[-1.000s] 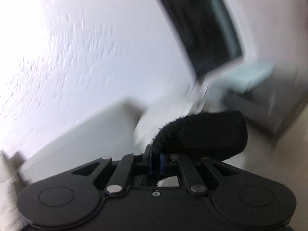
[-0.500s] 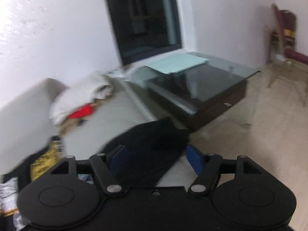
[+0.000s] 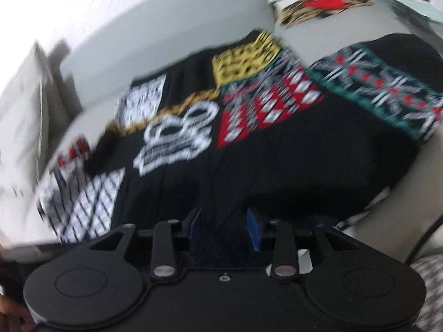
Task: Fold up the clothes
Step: 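Grasp the black sleeve with the left gripper and straighten it along the sofa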
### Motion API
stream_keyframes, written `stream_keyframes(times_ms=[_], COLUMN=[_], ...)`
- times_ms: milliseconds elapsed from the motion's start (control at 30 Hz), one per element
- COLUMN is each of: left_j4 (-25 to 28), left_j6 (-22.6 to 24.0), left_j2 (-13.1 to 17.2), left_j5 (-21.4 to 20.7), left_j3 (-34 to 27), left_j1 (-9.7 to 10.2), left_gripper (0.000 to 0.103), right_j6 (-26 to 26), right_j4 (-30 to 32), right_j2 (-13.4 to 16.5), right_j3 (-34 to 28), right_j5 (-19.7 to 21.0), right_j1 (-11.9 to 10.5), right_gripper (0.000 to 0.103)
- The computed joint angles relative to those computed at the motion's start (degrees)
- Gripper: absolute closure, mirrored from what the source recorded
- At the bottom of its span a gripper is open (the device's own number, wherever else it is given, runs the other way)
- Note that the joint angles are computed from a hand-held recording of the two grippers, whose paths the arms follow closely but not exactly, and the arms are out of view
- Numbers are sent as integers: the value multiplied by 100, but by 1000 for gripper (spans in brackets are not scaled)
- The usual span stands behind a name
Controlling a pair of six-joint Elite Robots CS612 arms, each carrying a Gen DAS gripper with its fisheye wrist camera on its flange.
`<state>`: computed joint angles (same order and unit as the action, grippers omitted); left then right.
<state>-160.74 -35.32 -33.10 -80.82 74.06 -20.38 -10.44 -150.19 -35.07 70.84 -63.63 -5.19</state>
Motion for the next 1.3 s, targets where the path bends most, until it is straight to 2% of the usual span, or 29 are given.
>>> stream_keyframes(times_ms=[33, 100, 167, 200, 267, 333, 367, 400, 500, 533, 667, 733, 867, 1067, 1100, 1133, 1167, 1200, 1233, 1300], left_j4=[-105, -659, -1633, -2206, -3132, -3606, -3671, -3656, -3717, -3706, -3622, -3473, -3530, -3007, -2839, -2661, -2484, -2343, -2163, -2005], left_j6=[-84, -121, -130, -147, -248, -541, -816, -1242, -2426, -2666, -3481, -3779, -4193, -4249, -4192, -4046, -3882, -3577, -3129, -2320], left_j2=[-24, -156, -315, -387, -492, -527, -529, -520, -320, -232, 153, 311, 627, 937, 951, 932, 907, 839, 722, 479], left_j5=[-74, 97, 265, 401, 914, 1619, 1826, 1846, 1490, 1346, 748, 524, 97, -250, -266, -264, -256, -89, 278, 1217], left_j3=[49, 321, 712, 934, 1289, 1502, 1565, 1611, 1563, 1491, 1119, 901, 473, -250, -327, -365, -396, -376, -315, -135], left_j1=[28, 25, 40, 49, 62, 81, 133, 227, 550, 644, 1008, 1141, 1370, 1590, 1606, 1619, 1630, 1613, 1565, 1453], left_gripper=[75, 77, 74, 71, 42, 33, 33, 33, 40, 43, 49, 50, 56, 65, 72, 94, 94, 95, 95, 95], right_j6=[-55, -145, -67, 117, 560, 874, 998, 1127, 1503, 1637, 1927, 1982, 1931, 2019, 2016, 1993, 1968, 1964, 1958, 1965], right_j4=[140, 326, 37, -245, -927, -1437, -1578, -1696, -1849, -1904, -2043, -2076, -1968, -1613, -1609, -1613, -1608, -1608, -1606, -1619], right_j2=[-11, -43, -121, -175, -307, -409, -452, -486, -540, -551, -548, -540, -484, -441, -449, -459, -470, -483, -493, -498], right_j3=[2, -13, 86, 166, 355, 458, 474, 477, 443, 436, 320, 263, 115, -23, -14, 0, 8, 16, 20, 7], right_j5=[-122, -308, -400, -278, 53, 304, 435, 543, 859, 971, 1254, 1239, 1016, 730, 676, 615, 556, 497, 457, 426], right_j1=[46, 114, 141, 126, 71, 50, 41, 38, 45, 47, 95, 146, 260, 346, 354, 362, 367, 372, 373, 371], right_gripper=[63, 62, 62, 61, 46, 38, 35, 34, 34, 34, 34, 34, 34, 34, 34, 34, 34, 34, 34, 34])
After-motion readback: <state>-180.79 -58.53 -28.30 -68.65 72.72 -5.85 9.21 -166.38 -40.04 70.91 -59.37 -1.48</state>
